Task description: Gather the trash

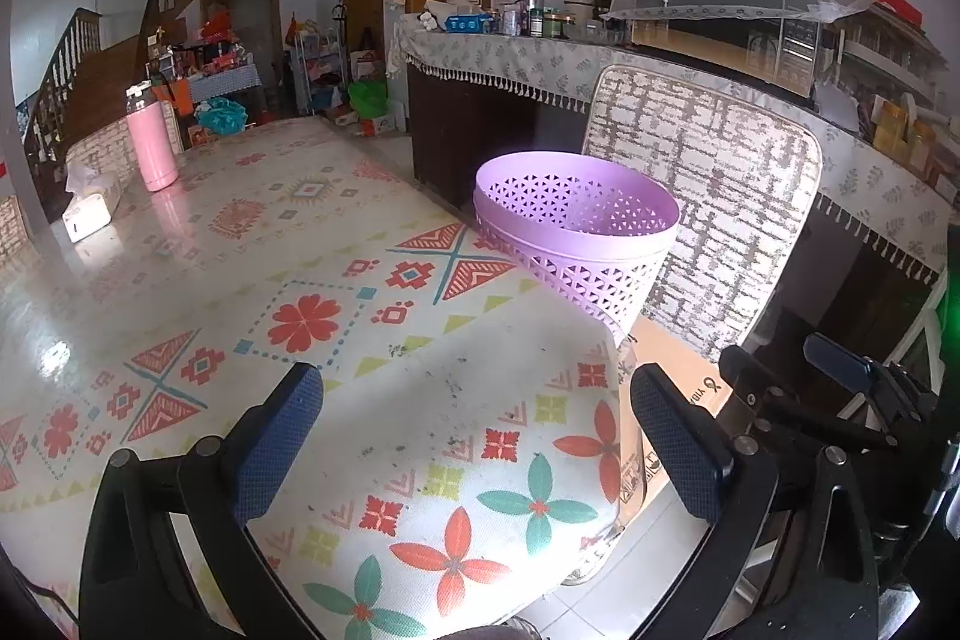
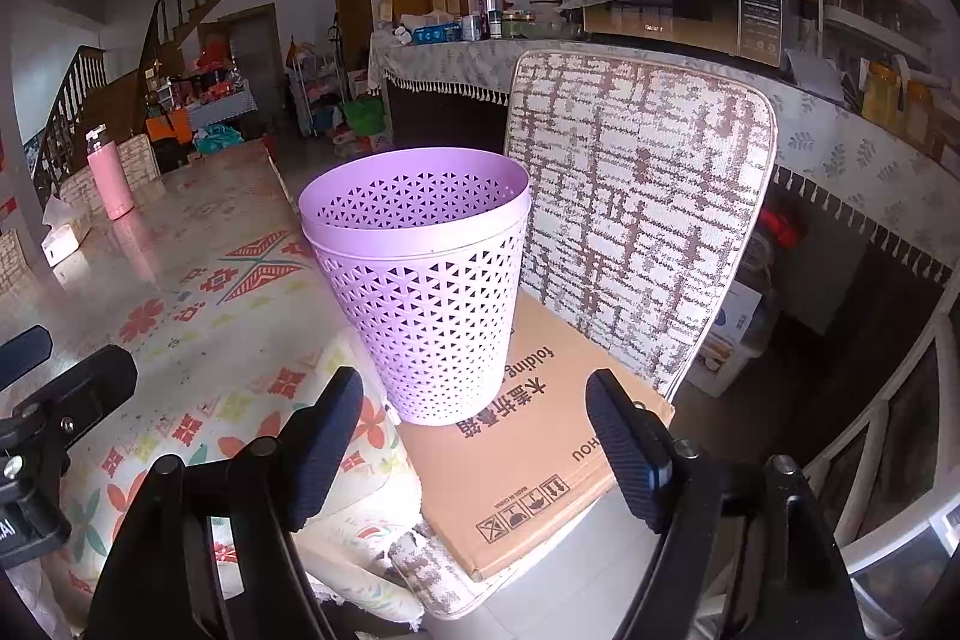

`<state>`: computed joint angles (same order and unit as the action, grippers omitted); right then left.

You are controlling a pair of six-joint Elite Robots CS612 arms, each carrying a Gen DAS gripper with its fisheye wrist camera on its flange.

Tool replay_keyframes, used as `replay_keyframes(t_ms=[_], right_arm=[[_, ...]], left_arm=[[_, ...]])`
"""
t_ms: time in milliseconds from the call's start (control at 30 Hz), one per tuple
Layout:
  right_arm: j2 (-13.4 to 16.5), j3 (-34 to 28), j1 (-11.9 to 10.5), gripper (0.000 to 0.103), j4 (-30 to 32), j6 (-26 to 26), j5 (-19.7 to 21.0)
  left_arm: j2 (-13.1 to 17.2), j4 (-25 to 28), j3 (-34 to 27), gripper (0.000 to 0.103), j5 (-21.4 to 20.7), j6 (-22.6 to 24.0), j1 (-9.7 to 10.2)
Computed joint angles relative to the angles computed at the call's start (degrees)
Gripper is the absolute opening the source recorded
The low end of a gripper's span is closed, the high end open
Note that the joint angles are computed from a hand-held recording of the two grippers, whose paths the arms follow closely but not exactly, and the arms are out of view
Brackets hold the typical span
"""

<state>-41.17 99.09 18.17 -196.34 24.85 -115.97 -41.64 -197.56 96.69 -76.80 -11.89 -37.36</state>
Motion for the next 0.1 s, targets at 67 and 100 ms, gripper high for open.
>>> replay_keyframes(t_ms=[67,100], right_arm=[[-0.07,-0.07,0.10,0.081,0.30,0.04,-0.04],[-0.12,-0.11,0.22,0.081,0.45,-0.02,-0.21]], left_arm=[[0.04,-0.27,0.03,0.102,0.04,-0.03,0.03],[0.06,-0.52,0.09,0.102,0.00,-0.10,0.10]])
